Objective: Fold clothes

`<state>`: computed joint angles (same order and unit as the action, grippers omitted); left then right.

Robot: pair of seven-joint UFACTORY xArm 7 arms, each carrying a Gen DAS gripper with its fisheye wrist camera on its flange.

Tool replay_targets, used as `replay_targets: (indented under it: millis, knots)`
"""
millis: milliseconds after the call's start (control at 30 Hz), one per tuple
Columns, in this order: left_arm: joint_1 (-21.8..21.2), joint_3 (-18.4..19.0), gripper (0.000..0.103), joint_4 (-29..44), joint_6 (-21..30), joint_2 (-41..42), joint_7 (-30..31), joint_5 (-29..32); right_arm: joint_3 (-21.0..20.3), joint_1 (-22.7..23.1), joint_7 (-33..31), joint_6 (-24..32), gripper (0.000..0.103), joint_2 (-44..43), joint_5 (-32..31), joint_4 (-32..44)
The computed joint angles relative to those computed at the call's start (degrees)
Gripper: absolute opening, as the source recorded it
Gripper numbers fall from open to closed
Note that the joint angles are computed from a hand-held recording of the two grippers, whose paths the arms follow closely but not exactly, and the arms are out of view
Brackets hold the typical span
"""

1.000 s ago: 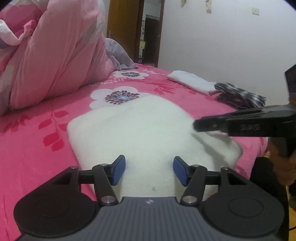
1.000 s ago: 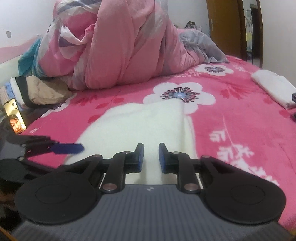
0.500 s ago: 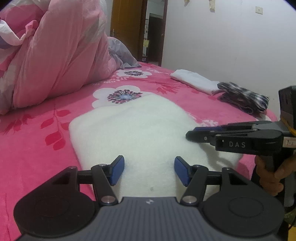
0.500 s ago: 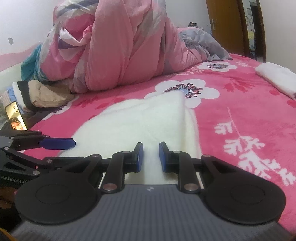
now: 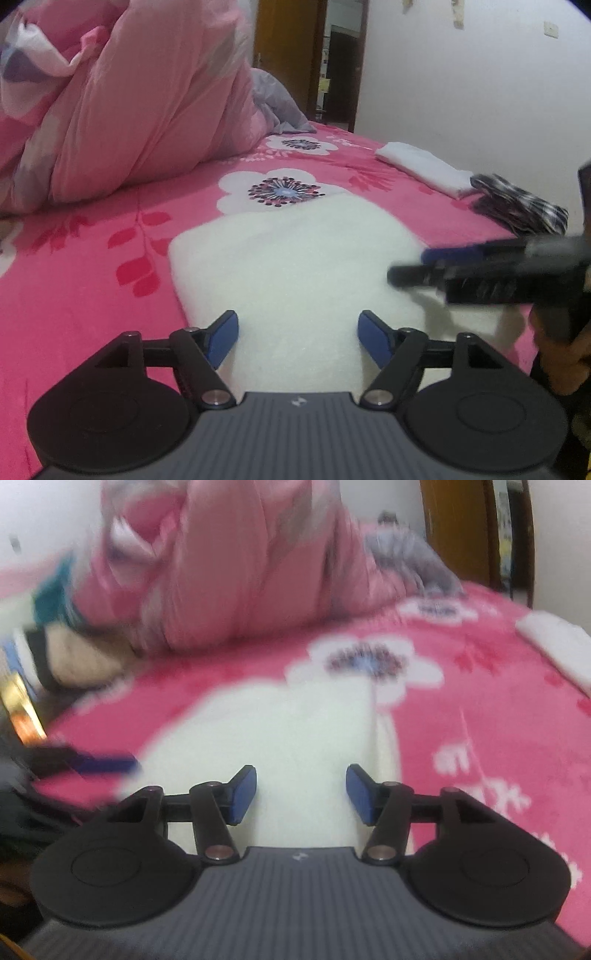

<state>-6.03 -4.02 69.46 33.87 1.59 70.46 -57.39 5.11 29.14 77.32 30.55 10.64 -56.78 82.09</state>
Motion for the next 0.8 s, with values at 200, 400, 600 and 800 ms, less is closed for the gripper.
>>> replay_targets:
  millis: [200,400,600,800]
  knots:
    - [0.94,0.49,0.078,1.02,1.36,0.69,-0.54,-1.83,1.01,0.41,-1.32,6.80,0.057,-1.34,2.21,1.95]
    - [2.14,0.25,0.091,5.33,1.98,4.16,-7.09,1.62,0.29,-1.36,-10.86,7.52,0.067,3.95,8.62,8.65]
    - [4.64,-0.76,0.093,13.95,6.51,11.08,-17.92,9.29,-2.68,-2.55,-10.18,7.21,0.080,2.47,14.51,6.82]
    - [8.08,-2.61,0.093,24.24,15.92,18.51,-25.85,12.80,0.67,-9.16,-25.63,-0.81,0.081,5.31,32.63,9.27]
